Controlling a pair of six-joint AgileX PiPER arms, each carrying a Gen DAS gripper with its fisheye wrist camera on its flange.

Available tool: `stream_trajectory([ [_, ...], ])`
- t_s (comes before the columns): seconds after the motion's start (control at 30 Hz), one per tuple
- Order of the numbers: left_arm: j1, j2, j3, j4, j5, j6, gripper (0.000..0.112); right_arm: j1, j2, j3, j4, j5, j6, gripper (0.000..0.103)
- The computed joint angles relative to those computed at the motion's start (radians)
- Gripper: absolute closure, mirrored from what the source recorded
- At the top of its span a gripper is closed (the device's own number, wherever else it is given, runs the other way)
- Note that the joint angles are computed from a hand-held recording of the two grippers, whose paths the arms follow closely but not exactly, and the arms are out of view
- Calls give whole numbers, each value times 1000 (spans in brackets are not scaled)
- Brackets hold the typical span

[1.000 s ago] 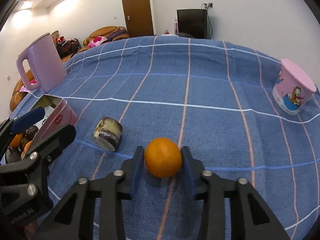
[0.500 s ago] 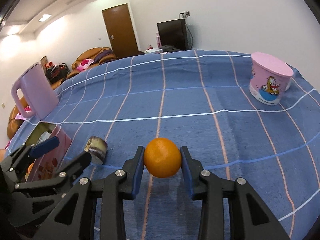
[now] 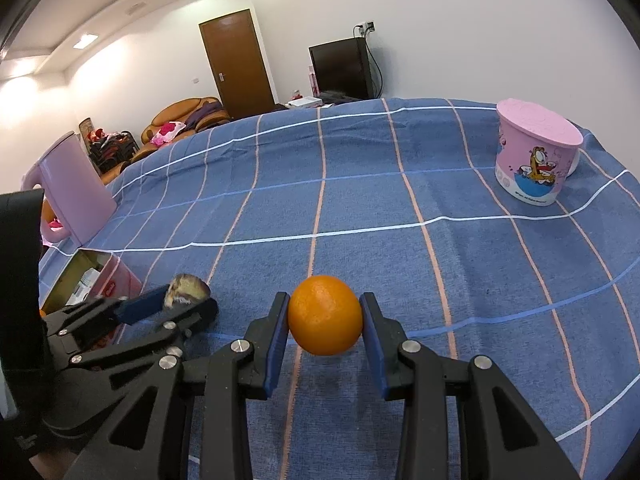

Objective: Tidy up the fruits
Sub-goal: 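Grasp a loose orange with the right gripper while the left gripper grasps a small striped can, then lift the orange and the small can and carry both toward the tin box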

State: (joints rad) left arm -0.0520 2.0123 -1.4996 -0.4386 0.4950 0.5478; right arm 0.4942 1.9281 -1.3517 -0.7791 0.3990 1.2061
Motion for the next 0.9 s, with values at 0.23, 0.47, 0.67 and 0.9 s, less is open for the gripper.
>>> stream_trajectory([
  [0.23,10,-51,78,-79,-63,86,75,11,-20,34,-95,-24,73,66],
  [0.47,15,-101,152,-178,-145,183,77,36,-45,68,-248,-31,197,66],
  [0.67,18,-119,179,-260,-165,268,77,52,-55,82,-345,-36,271,66],
  [0.9,23,-151,228,-427,-203,436,77,67,-63,98,-434,-32,347,66],
])
